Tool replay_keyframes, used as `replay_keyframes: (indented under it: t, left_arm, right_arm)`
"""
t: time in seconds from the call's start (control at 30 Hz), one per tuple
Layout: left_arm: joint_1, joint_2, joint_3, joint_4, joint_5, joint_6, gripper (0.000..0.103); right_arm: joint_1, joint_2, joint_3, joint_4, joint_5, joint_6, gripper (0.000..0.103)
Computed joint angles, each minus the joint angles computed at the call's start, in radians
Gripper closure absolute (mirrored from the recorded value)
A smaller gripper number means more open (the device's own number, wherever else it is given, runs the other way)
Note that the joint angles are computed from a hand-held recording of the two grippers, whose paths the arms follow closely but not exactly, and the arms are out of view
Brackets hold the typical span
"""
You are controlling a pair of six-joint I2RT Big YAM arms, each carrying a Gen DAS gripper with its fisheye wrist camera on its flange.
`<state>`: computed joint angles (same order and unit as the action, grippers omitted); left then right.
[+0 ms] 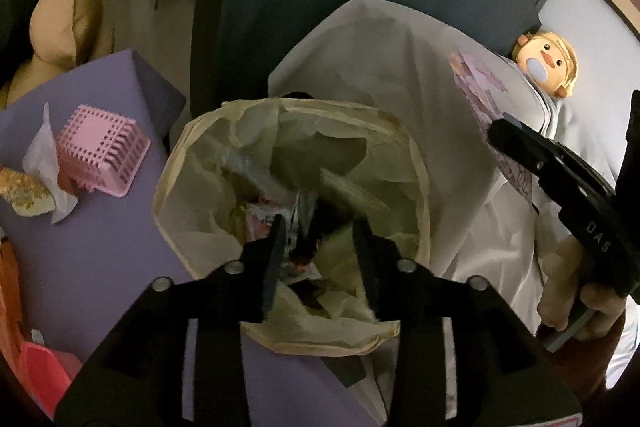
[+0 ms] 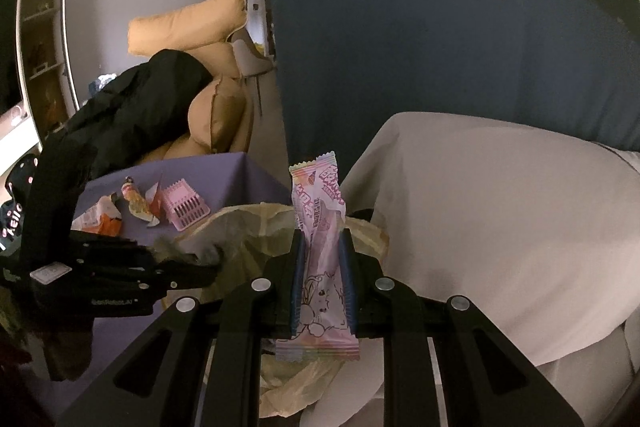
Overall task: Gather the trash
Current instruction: 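Open the right tool to drop the pink cat-print wrapper into the trash bag, then grasp the orange bread bag with the right tool while the left tool grasps the yellow chip bag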
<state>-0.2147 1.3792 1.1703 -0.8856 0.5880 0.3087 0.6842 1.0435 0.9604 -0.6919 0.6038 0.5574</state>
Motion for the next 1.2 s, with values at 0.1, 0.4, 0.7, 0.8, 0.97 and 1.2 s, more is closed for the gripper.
replay_keyframes:
  t: [0.1, 0.4, 0.7, 0.8, 0.97, 1.2]
  left_arm:
    - [0.023, -0.017, -0.017, 0.014, -0.009, -0.001, 0.067]
    - [0.169, -0.148, -0.116, 0.106, -0.005, 0.027, 0.058]
    - [0.402, -0.192, -0.145, 0.117, 0.076, 0.114, 0.052]
    - [0.485, -0.177, -0.141, 0.128, 0.112, 0.099, 0.051]
    - [0.603, -0.128, -0.134, 0.176, 0.106, 0.068, 0.051]
    - [0.714, -0.024, -0.072, 0.177, 0.077, 0.019, 0.050]
  right_arm:
    - [-0.002, 0.014, 0.000, 0.013, -0.013, 0.005, 0.085]
    - [0.000, 0.100, 0.022, 0.043, -0.069, 0.003, 0.085]
    - [-0.011, 0.203, 0.069, 0.055, -0.102, 0.012, 0.080]
    - [-0.021, 0.220, 0.072, 0.067, -0.124, 0.028, 0.067]
    - [0.005, 0.272, 0.118, 0.024, -0.092, 0.038, 0.056]
    - [0.062, 0.336, 0.205, 0.021, -0.077, 0.017, 0.053]
